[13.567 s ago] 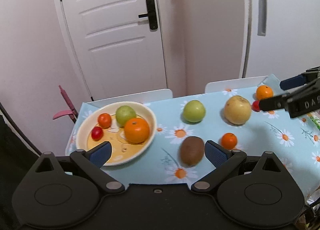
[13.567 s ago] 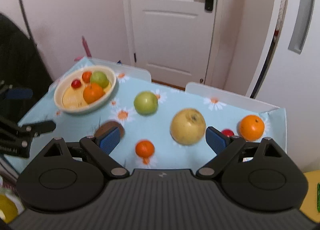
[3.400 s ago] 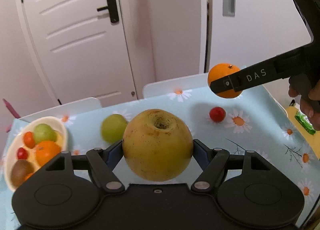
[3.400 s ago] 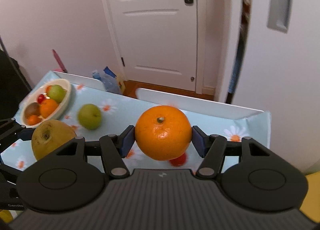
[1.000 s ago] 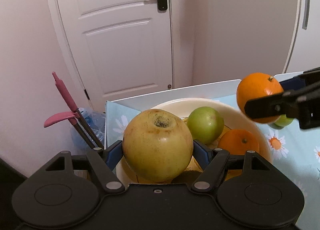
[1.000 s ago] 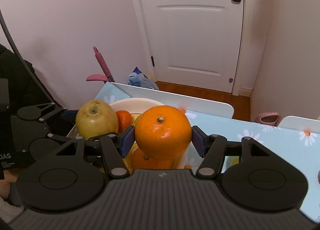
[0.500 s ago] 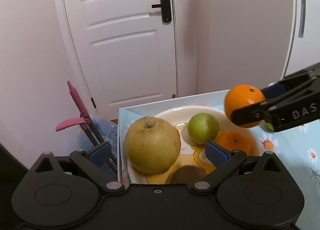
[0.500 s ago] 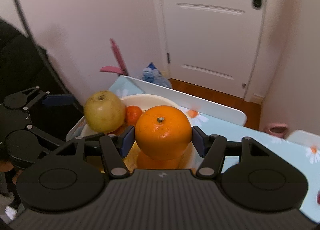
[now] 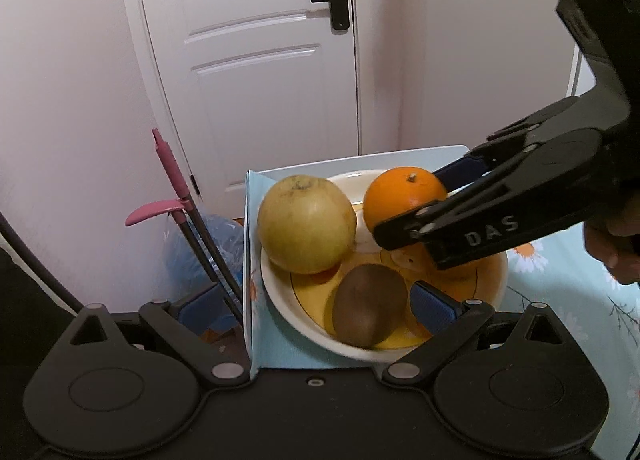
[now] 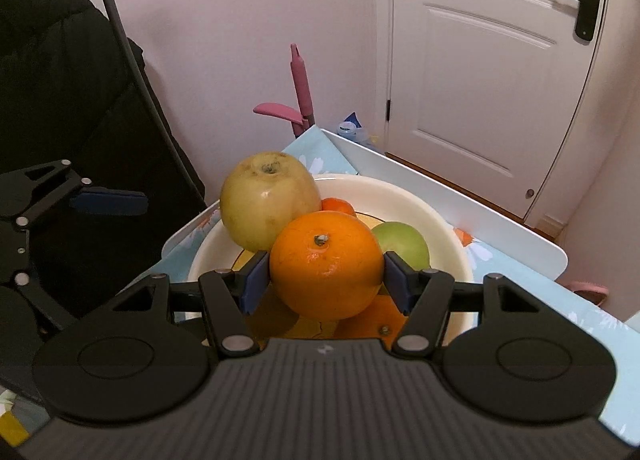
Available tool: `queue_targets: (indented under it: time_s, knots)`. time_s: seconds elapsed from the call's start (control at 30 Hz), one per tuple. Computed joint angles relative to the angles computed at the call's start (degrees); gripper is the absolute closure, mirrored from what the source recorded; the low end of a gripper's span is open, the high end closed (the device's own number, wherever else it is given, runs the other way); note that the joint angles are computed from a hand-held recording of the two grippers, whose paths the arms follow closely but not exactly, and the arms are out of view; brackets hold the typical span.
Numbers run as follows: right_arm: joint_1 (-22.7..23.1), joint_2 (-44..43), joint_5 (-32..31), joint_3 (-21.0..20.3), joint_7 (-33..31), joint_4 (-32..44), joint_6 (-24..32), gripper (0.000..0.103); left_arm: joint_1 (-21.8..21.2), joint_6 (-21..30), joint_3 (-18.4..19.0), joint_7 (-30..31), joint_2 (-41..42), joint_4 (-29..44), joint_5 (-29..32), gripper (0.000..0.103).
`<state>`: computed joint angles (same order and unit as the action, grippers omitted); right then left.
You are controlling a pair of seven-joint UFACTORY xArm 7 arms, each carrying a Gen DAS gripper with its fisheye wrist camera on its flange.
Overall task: Organize fruits
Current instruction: 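Release the pear into the bowl with the left tool while the right tool releases the orange, then move the left tool to the green apple while the right tool approaches the cherry tomato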
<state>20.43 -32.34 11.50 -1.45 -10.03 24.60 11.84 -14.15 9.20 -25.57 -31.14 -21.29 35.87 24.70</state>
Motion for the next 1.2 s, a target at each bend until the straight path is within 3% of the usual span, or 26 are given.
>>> queue_targets:
  time_s: [0.13,0.23,0.6,0.93,1.2]
  knots:
    - [-1.8,-0.1,-1.7,2.2,1.6,-0.7,-2.1,0.022,-0.4,-0.1,0.3,0.1,-0.2,-0.4,-0.4,0.001]
    - [-3.8,-2.1,-3.6,4.2,3.7,-1.8,-4.0,0.000,-1.2,0.0,0.8,0.6,-0.6,-0.7,-1.0,0.001]
    - [-7.8,-13.6,-6.9,6.9,12.7,-4.0,4.0,0.000,-4.6,2.4,1.7,2.8,-4.9,-2.0,-4.4,0.001]
    - [-10.8,-31.1,-9.9,8.0,20.3,-6.4,18.7,0.000,-8.7,5.3,2.2,4.3,-11.6,-3.3,-9.3,0.001]
    - [-13.8,-47.0,-11.3,3.0,18.7,-10.2,30.0,0.000,-8.1,10.1,-3.7,-1.1,-16.7,-3.0,-9.9,0.001]
